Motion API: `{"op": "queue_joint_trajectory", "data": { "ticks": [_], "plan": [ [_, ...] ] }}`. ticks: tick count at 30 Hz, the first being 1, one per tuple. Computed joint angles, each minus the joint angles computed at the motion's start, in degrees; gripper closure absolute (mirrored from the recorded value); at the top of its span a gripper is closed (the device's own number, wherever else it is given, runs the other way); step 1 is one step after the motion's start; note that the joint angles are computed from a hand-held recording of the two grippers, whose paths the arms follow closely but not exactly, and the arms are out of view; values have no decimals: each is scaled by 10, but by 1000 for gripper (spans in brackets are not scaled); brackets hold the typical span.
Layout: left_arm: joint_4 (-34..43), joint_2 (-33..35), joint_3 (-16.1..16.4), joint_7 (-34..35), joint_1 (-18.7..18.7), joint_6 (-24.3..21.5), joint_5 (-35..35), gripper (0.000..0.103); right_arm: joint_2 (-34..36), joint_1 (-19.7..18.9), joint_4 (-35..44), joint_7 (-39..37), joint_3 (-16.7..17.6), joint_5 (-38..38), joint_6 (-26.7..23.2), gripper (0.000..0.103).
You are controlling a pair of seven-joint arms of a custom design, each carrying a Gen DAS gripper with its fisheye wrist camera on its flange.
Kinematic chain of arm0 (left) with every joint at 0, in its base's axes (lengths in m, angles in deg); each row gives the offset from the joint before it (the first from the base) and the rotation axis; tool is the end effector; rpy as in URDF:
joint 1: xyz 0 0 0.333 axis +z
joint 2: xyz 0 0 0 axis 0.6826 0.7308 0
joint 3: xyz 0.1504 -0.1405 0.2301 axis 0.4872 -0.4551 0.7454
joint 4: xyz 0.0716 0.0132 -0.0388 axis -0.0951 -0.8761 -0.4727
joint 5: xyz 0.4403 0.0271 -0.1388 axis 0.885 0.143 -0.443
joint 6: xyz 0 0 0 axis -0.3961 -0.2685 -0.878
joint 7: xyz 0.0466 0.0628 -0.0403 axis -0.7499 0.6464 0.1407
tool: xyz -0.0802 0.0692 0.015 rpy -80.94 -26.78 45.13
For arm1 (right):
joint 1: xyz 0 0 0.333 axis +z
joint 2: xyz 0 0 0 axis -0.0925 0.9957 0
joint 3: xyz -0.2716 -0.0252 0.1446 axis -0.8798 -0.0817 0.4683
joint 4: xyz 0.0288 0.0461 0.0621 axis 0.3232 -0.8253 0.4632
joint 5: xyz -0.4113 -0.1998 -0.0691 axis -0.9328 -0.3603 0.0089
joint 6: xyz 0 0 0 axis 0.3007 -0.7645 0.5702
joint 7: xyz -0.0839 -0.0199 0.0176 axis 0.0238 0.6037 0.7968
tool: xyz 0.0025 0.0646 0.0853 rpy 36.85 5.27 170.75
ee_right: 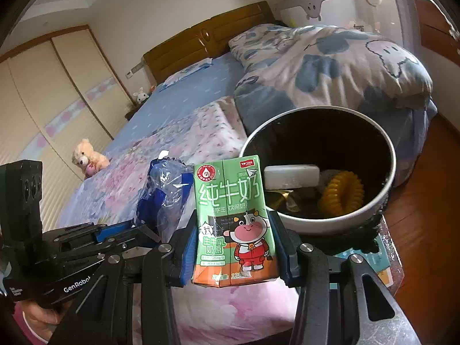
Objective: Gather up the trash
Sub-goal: 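Carry the wrapper and milk carton with both tools over the bin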
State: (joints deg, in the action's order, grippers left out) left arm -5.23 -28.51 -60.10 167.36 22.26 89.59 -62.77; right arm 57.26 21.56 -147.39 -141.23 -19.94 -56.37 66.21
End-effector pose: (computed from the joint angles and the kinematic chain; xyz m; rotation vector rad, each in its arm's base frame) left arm 0.6120 -0.4200 0.5298 -1.0292 2.6603 -0.9553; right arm 0.4972 0.4045 0.5113 -1.1711 2.0236 -0.5333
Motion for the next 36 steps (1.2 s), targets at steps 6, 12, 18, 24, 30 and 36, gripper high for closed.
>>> {"op": "queue_joint_trajectory", "data": {
  "ticks": [6, 12, 18, 24, 30, 36],
  "plan": [
    [4, 2, -2, 1, -6, 1, 6, 87, -19, -4, -18, 17, 1, -5, -5, 57],
    [7, 3, -5, 5, -12, 3, 9, 87, -34, -10, -34, 30, 5, -6, -7, 57],
    [16, 8, -6, 5, -18, 1, 14, 87, -50, -17, -49, 41, 8, -7, -9, 57],
    [25, 15, -6, 3, -24, 0, 23, 87, -61, -22, -59, 47, 11, -5, -12, 57],
    [37, 22, -6, 1, -31, -1, 30, 87, -68, -26, -65, 47, 12, -4, -15, 57],
    [53, 33, -6, 0, -38, -4, 37, 87, -76, -31, -74, 48, 11, 1, -12, 57]
  ]
}}
